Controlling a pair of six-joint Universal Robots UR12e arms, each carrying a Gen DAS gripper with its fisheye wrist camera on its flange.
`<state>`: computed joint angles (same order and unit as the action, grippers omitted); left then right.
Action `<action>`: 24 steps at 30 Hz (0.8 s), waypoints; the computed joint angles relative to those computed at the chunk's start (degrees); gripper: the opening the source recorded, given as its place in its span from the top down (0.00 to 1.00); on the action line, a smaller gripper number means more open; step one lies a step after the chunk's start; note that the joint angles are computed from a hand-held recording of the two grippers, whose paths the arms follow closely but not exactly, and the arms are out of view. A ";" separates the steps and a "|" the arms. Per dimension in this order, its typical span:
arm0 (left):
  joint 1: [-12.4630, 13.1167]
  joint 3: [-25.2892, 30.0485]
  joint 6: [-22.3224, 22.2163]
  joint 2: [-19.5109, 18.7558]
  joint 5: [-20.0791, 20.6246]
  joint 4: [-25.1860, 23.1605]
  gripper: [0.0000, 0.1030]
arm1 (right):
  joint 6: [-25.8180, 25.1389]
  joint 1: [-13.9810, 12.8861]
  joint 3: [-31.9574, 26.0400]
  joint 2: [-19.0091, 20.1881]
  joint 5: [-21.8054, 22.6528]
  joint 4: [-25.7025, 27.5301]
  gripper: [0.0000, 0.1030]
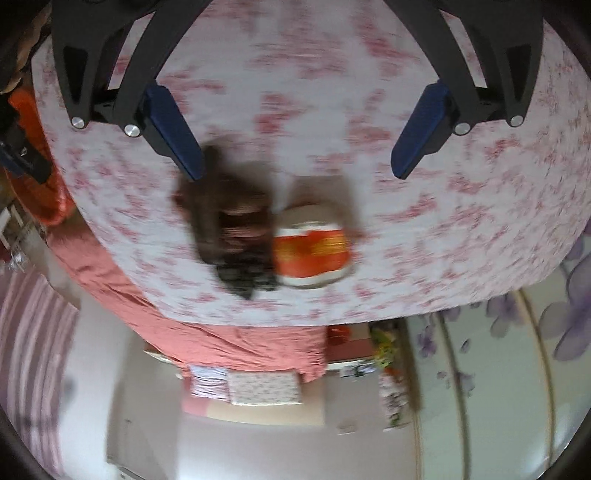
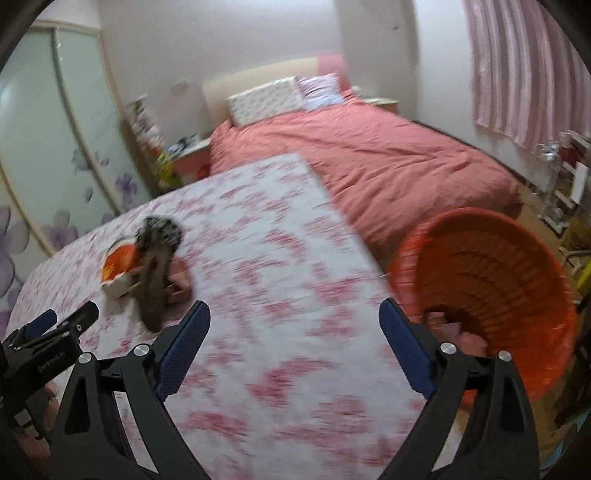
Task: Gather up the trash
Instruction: 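Return both grippers to the table and grasp the brown hair clip with the right gripper, then grasp the orange paper cup with the left gripper while the right gripper holds the clip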
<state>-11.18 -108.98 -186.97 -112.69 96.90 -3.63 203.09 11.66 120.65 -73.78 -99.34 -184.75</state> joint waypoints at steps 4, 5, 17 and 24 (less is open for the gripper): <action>3.21 -1.33 -1.75 0.59 -2.17 0.11 0.04 | -2.18 2.10 -3.61 2.90 2.43 1.00 0.16; 3.87 -1.44 -2.47 0.62 -2.68 -0.18 0.04 | -2.60 2.40 -4.35 3.49 3.05 1.05 0.18; 9.07 -2.63 -5.22 0.18 -9.35 0.38 0.04 | -4.05 5.46 -12.26 9.58 2.76 4.30 0.40; 9.57 -1.85 -5.89 -0.47 -12.63 -0.22 0.09 | -4.70 5.64 -13.96 10.83 2.58 6.42 0.58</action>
<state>-1.60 -110.83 -192.85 -113.16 84.27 -3.85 198.39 17.30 106.69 -62.95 -96.76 -178.33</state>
